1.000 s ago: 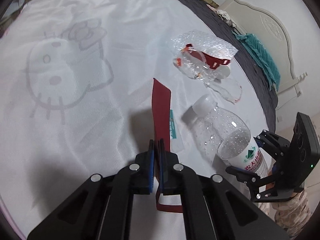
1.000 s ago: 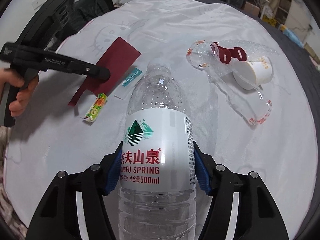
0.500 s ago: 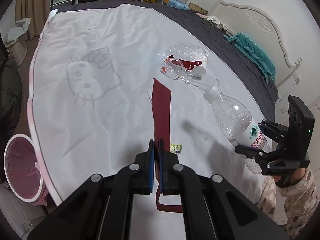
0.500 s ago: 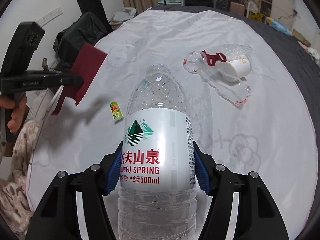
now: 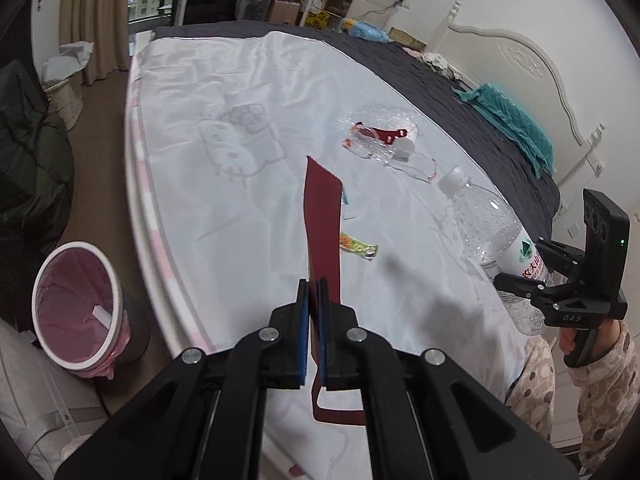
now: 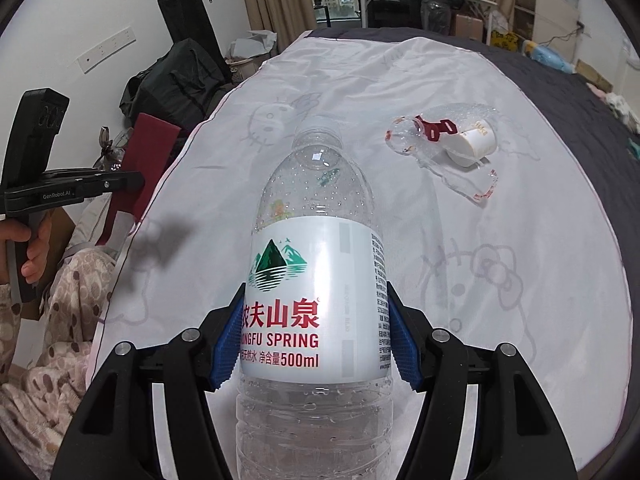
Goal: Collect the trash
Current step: 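Carry the water bottle to the wastebasket and open the right tool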
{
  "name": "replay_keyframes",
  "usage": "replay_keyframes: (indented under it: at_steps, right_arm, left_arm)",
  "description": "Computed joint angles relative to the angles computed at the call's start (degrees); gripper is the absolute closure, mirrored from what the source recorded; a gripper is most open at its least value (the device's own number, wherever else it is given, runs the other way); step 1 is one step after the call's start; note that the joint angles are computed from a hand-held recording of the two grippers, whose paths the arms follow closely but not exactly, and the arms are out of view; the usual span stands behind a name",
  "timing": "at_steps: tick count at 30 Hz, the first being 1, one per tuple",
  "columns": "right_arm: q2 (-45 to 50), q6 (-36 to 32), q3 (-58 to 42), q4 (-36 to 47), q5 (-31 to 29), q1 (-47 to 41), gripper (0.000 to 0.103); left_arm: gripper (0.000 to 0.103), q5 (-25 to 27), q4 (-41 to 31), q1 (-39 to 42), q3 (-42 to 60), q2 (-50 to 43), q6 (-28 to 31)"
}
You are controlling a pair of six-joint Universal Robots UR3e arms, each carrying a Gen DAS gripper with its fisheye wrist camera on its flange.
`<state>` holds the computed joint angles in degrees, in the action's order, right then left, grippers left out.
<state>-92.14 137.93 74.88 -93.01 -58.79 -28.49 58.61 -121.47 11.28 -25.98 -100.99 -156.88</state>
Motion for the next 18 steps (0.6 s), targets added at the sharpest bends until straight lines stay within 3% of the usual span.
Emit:
replay_keyframes:
  at_steps: [9, 18]
  right_arm:
    - [2.88, 5.17, -4.29, 0.38, -1.15, 7.45, 0.042]
    - [13.12, 11.67, -18.22, -0.63, -3.15, 21.31, 0.042]
  left_arm:
    - [0.099, -3.62, -9.92, 21.09, -10.37, 12.85, 15.40]
    - [0.099, -5.25, -28.29, 45.06, -5.37, 15.29, 33.53]
